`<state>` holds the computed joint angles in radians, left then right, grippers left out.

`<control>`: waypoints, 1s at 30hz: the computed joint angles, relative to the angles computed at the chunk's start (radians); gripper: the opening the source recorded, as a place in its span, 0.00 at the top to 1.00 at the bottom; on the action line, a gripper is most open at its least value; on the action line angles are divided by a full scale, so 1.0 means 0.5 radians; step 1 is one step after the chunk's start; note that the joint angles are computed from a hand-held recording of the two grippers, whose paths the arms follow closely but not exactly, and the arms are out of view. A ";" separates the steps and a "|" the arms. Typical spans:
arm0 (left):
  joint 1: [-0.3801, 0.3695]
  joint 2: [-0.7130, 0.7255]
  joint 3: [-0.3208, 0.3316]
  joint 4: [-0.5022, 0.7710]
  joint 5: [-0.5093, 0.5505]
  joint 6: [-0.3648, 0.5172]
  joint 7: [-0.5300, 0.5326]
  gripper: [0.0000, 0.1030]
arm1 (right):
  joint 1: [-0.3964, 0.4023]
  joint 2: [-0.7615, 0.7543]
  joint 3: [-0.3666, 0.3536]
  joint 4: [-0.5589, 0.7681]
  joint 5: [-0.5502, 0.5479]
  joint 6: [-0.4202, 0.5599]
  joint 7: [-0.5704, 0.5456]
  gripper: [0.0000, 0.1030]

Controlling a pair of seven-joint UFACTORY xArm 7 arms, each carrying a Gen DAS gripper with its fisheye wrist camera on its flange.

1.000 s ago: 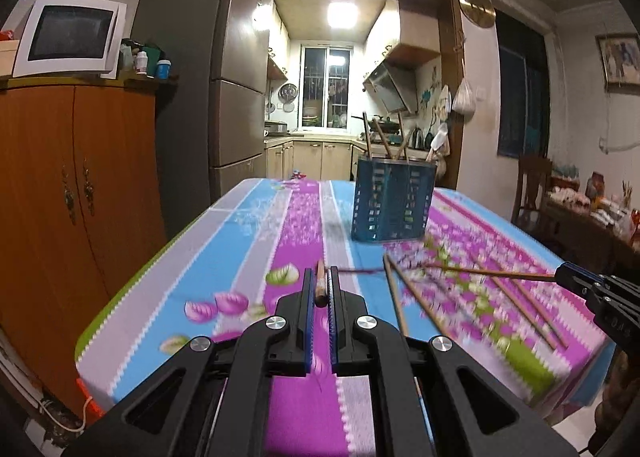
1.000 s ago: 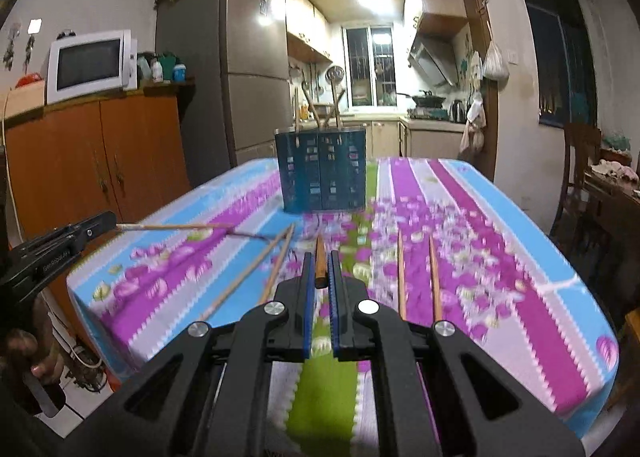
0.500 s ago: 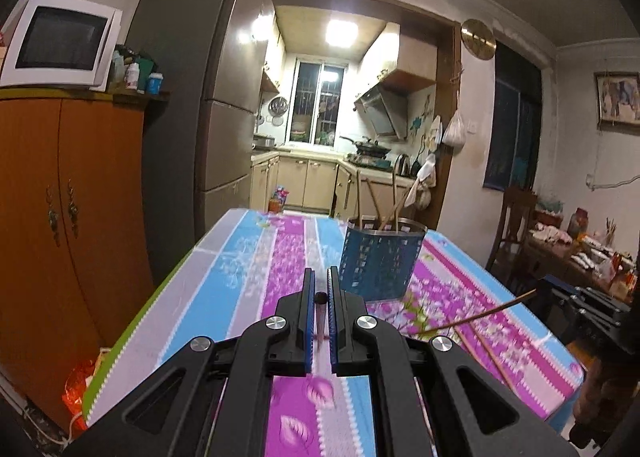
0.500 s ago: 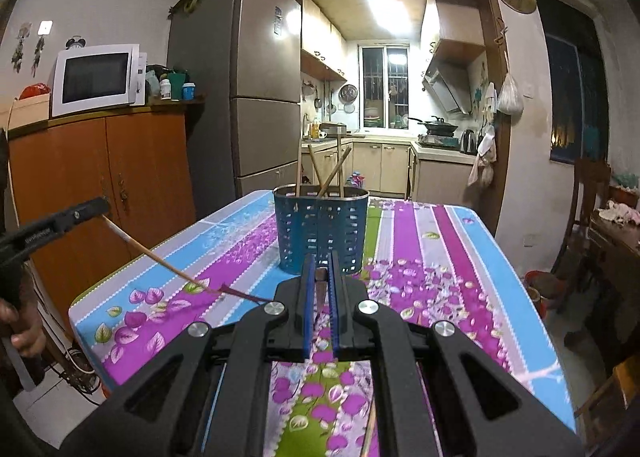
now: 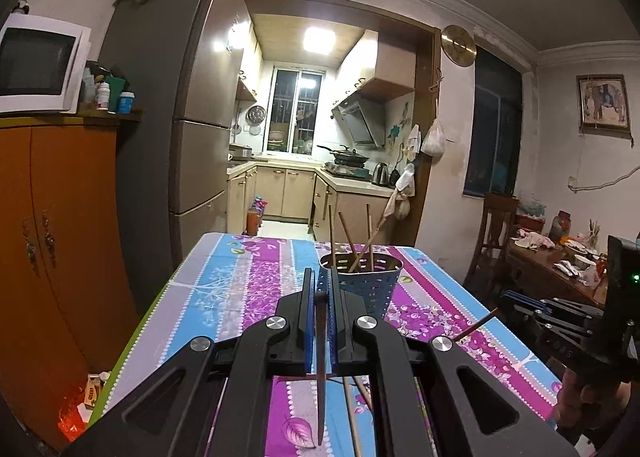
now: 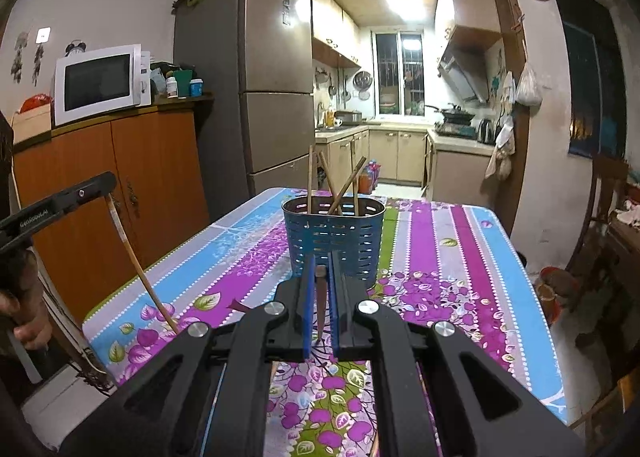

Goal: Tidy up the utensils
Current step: 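Carry the left tool's chopstick up to the blue holder while the right tool carries its chopstick there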

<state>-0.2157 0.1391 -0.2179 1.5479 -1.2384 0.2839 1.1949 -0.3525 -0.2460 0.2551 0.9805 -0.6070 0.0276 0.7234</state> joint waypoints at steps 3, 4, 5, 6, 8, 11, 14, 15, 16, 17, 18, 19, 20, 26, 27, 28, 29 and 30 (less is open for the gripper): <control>0.000 0.032 0.000 0.058 0.060 0.026 -0.072 0.93 | 0.129 0.036 -0.101 0.057 0.107 0.063 -0.122 0.95; 0.000 0.046 -0.003 0.079 0.077 0.021 -0.085 0.93 | 0.145 0.041 -0.114 0.071 0.112 0.076 -0.138 0.95; 0.001 0.058 -0.007 0.099 0.099 0.023 -0.099 0.93 | 0.172 0.049 -0.132 0.091 0.128 0.101 -0.165 0.95; 0.003 0.069 -0.010 0.116 0.127 0.029 -0.121 0.93 | 0.210 0.058 -0.159 0.110 0.158 0.121 -0.200 0.95; 0.011 0.089 -0.016 0.148 0.185 0.054 -0.179 0.93 | 0.278 0.070 -0.207 0.139 0.211 0.161 -0.270 0.95; 0.026 0.102 -0.038 0.168 0.223 0.062 -0.198 0.93 | 0.353 0.076 -0.259 0.180 0.270 0.227 -0.364 0.95; 0.034 0.107 -0.058 0.184 0.237 0.065 -0.190 0.93 | 0.418 0.091 -0.303 0.250 0.336 0.308 -0.457 0.95; 0.035 0.116 -0.060 0.199 0.249 0.074 -0.199 0.93 | 0.438 0.094 -0.317 0.267 0.363 0.327 -0.484 0.95; 0.036 0.123 -0.064 0.214 0.259 0.086 -0.206 0.93 | 0.449 0.096 -0.324 0.281 0.377 0.341 -0.499 0.95; 0.039 0.127 -0.068 0.225 0.265 0.094 -0.208 0.93 | 0.462 0.096 -0.334 0.297 0.392 0.358 -0.524 0.95; 0.035 0.136 -0.072 0.241 0.283 0.097 -0.214 0.93 | 0.461 0.096 -0.334 0.306 0.386 0.367 -0.527 0.95; 0.035 0.142 -0.074 0.253 0.300 0.103 -0.223 0.93 | 0.462 0.098 -0.333 0.325 0.382 0.387 -0.529 0.95; 0.033 0.148 -0.077 0.264 0.322 0.112 -0.236 0.93 | 0.472 0.100 -0.339 0.336 0.394 0.398 -0.543 0.95; 0.025 0.183 -0.082 0.324 0.492 0.141 -0.355 0.93 | 0.527 0.110 -0.378 0.402 0.498 0.500 -0.644 0.95; 0.027 0.188 -0.084 0.331 0.515 0.144 -0.372 0.93 | 0.526 0.113 -0.378 0.415 0.495 0.518 -0.645 0.95; 0.027 0.191 -0.085 0.339 0.542 0.148 -0.397 0.93 | 0.526 0.115 -0.377 0.423 0.492 0.530 -0.644 0.95; 0.028 0.194 -0.086 0.345 0.566 0.150 -0.418 0.93 | 0.533 0.118 -0.385 0.435 0.506 0.546 -0.658 0.95; 0.029 0.195 -0.090 0.348 0.585 0.148 -0.431 0.93 | 0.541 0.119 -0.394 0.443 0.526 0.558 -0.674 0.95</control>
